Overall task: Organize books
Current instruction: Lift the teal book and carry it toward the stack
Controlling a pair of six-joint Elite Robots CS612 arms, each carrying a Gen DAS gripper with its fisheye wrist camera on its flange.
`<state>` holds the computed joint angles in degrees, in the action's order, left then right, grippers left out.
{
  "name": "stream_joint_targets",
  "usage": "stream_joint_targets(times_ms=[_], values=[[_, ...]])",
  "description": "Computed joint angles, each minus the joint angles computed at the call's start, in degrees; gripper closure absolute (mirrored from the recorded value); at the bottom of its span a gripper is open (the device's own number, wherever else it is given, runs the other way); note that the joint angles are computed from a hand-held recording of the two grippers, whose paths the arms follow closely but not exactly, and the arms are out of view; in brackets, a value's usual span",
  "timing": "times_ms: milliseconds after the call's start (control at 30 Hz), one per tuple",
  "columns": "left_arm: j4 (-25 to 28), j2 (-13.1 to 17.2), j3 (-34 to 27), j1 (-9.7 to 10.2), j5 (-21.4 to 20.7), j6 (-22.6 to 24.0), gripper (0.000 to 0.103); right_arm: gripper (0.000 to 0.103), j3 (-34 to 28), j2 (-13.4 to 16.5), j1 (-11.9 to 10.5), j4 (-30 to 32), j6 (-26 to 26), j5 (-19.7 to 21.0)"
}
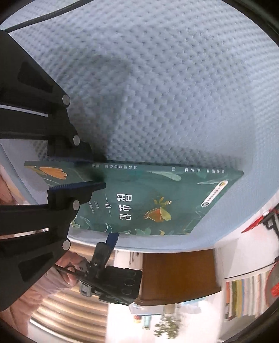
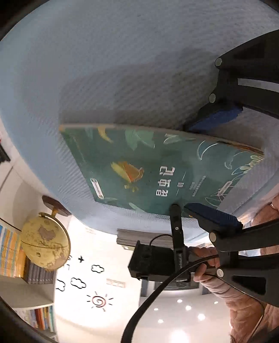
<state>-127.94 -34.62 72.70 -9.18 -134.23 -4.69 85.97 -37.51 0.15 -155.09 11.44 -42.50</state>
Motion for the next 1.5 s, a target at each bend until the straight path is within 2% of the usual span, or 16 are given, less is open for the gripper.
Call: stream_joint_targets(times_ms=[67, 133, 233, 400, 467, 500, 633, 700, 833, 967, 1100, 1200, 1500], values=[[0.97, -0.01, -0.52, -0.11, 1.08, 0.26, 0.087, 0.039, -0.99, 0.10, 0.30, 1.11, -1.82, -1.45], [1.67, -0.18, -0.78, -0.08, 2.22, -0.05, 0.087, 0.050, -2.02, 0.53, 0.29, 1.52, -2.50, -2.58], [0.84, -0.13, -1.07, -0.26, 3.32, -2.11, 0.087, 0.063, -3.87, 1.54, 0.20, 2.02, -0.73, -3.53], [-2.12, 0.02, -1.11, -0.68, 4.76, -5.11, 0.087, 0.065, -5.64, 3.00, -0.22, 1.19, 0.24, -1.82], [-2.70, -0.05, -1.26, -0.92, 6.16, -5.59, 0.087, 0.076, -6.23, 3.37, -0.02, 0.10, 2.51, -3.45], [-2.85, -0.06, -1.31, -0.99, 6.52, -5.89, 0.087, 0.088, -5.99, 3.12, 0.05, 0.12, 3.09, -4.69], [-8.16, -0.98, 0.44, -1.58, 9.29, -8.03, 0.089, 0.092, -4.97, 1.86, 0.70, -1.11, 2.69, -7.25], [-9.40, -1.55, 0.98, -1.84, 10.93, -8.57, 0.089, 0.096, -4.03, 1.07, 0.86, -2.86, 3.03, -6.29], [-10.86, -2.49, 1.50, -1.60, 9.85, -8.25, 0.089, 0.096, -2.84, -0.62, 1.68, -4.40, 1.77, -8.51], [-11.49, -3.39, 1.32, -1.06, 9.42, -7.09, 0.089, 0.096, -1.52, -1.39, 1.86, -8.63, 4.33, -8.24], [-11.27, -4.32, 0.93, -0.78, 10.72, -4.30, 0.089, 0.096, -0.98, -2.17, 2.47, -11.53, 5.91, -9.08], [-10.92, -4.61, 0.15, -0.42, 11.09, -4.05, 0.089, 0.095, -1.39, -2.47, 3.08, -12.31, 6.53, -9.85], [-13.75, -7.40, 1.34, 1.28, 13.60, -0.81, 0.089, 0.095, -2.68, -3.75, 5.30, -17.86, 10.02, -12.38]])
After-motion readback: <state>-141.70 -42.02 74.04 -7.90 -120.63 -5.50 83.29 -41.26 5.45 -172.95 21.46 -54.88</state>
